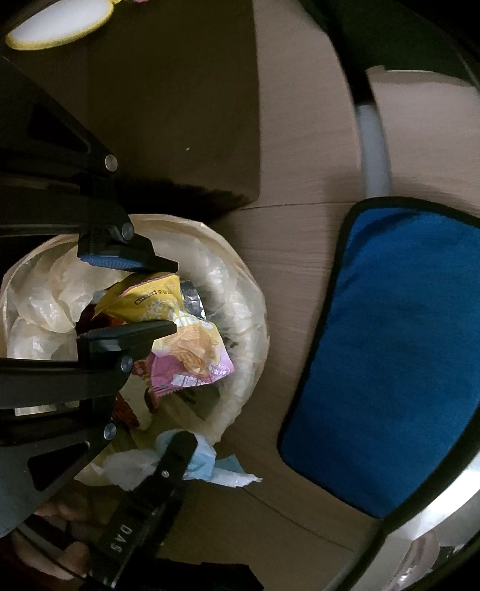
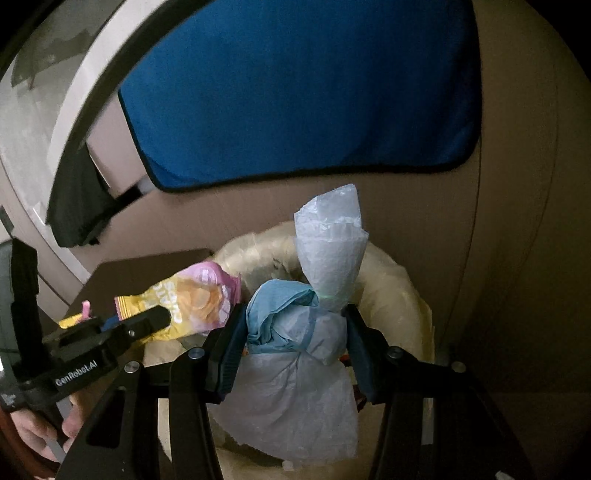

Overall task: Collect trash
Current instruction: 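Open both tools to drop the candy wrapper and tissue into the bin, then grasp the white crumpled paper with the left tool while the right tool reaches the white disc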

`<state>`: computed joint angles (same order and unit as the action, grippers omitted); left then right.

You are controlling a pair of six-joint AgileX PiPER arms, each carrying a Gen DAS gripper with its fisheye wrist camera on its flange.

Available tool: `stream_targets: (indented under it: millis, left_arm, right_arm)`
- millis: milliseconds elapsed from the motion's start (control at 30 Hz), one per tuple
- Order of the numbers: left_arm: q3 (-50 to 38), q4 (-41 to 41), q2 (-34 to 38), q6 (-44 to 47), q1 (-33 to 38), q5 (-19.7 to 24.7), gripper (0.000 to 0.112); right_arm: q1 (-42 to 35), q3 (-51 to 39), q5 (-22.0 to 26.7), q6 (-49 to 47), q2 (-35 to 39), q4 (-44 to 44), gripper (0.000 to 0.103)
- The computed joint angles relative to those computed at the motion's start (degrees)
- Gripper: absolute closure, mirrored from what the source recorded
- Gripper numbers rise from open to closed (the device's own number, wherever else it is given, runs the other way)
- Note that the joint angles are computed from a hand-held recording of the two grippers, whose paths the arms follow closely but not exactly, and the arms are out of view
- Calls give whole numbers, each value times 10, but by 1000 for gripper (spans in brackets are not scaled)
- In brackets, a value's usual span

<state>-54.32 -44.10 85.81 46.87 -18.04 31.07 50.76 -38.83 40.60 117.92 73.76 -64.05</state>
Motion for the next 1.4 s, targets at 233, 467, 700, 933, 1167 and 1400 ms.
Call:
stream_targets:
  millis: [233,467,700,933,1167,1400]
  left_arm:
    - [-13,-44,26,36,25,39,81]
    - [-17,-96,19,74,68,102,66]
    - [-4,-106,-25,96,124,131,65]
    - [14,-127,-85,219,308,213,65]
    - [-104,-131,-2,275,554,324,65]
    - [-247,-83,136,219,679,385,65]
  right_arm:
    - [-10,-4,-8,-24,20,28,52]
    - [12,-18,32,-56,31,49,39]
    - [82,-31,131,-22,7,16,30]
    - [151,-90,177,-59,2,17,29]
    - [159,-247,138,-202,105,65,32]
    - [116,-429,12,-378,279,192,46]
